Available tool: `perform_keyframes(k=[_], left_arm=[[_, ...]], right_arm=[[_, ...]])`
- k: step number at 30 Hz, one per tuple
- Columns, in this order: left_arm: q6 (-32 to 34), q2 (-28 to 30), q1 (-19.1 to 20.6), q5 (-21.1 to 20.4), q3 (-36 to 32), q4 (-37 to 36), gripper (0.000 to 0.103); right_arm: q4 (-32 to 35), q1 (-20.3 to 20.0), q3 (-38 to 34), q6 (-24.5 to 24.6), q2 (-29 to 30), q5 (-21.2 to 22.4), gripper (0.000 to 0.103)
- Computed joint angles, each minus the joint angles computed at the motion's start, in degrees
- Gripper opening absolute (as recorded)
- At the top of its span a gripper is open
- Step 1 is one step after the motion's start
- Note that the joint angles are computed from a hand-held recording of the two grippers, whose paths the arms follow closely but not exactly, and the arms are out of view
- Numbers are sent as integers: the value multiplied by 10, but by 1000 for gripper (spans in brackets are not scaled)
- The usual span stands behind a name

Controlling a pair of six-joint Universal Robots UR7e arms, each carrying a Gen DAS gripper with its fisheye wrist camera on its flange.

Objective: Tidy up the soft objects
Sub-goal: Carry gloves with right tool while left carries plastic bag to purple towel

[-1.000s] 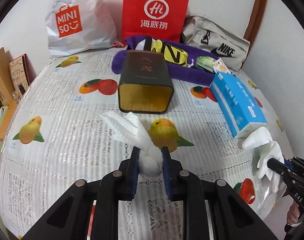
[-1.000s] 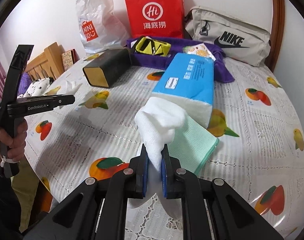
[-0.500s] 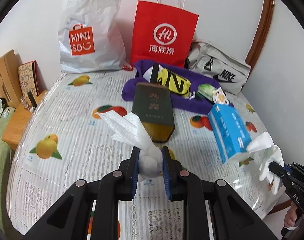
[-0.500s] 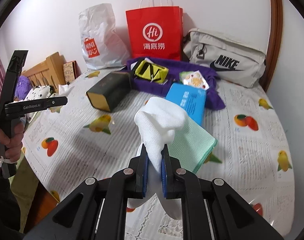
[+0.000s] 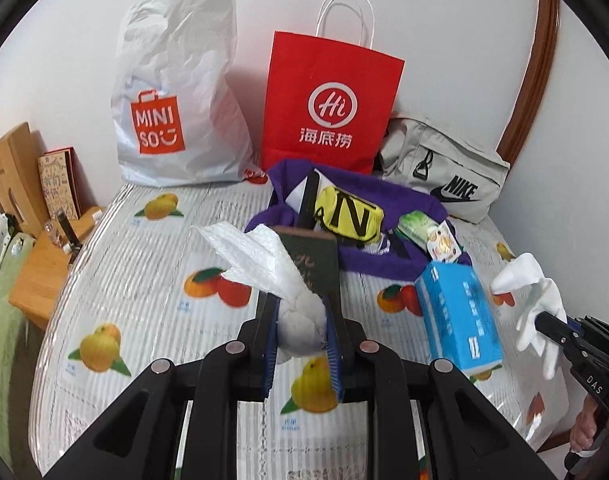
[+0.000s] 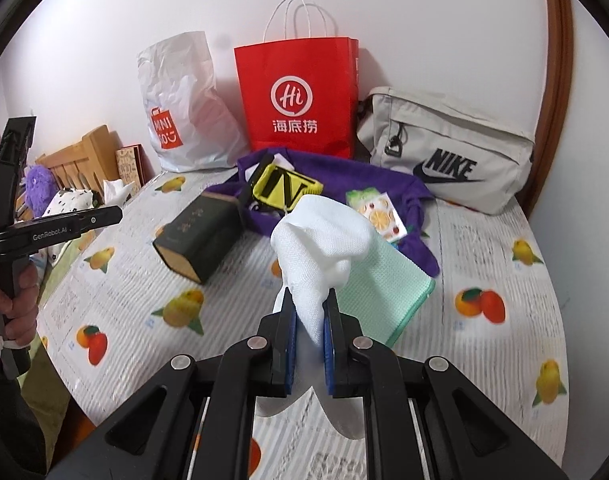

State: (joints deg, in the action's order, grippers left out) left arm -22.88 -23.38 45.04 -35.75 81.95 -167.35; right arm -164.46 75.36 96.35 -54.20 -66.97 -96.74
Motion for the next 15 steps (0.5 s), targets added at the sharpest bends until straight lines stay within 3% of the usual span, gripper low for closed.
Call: perform_keyframes(k=[15], left_arm=[[58, 47, 28, -22, -130, 51, 20]], right_arm=[[21, 21, -110, 28, 73, -26, 11]])
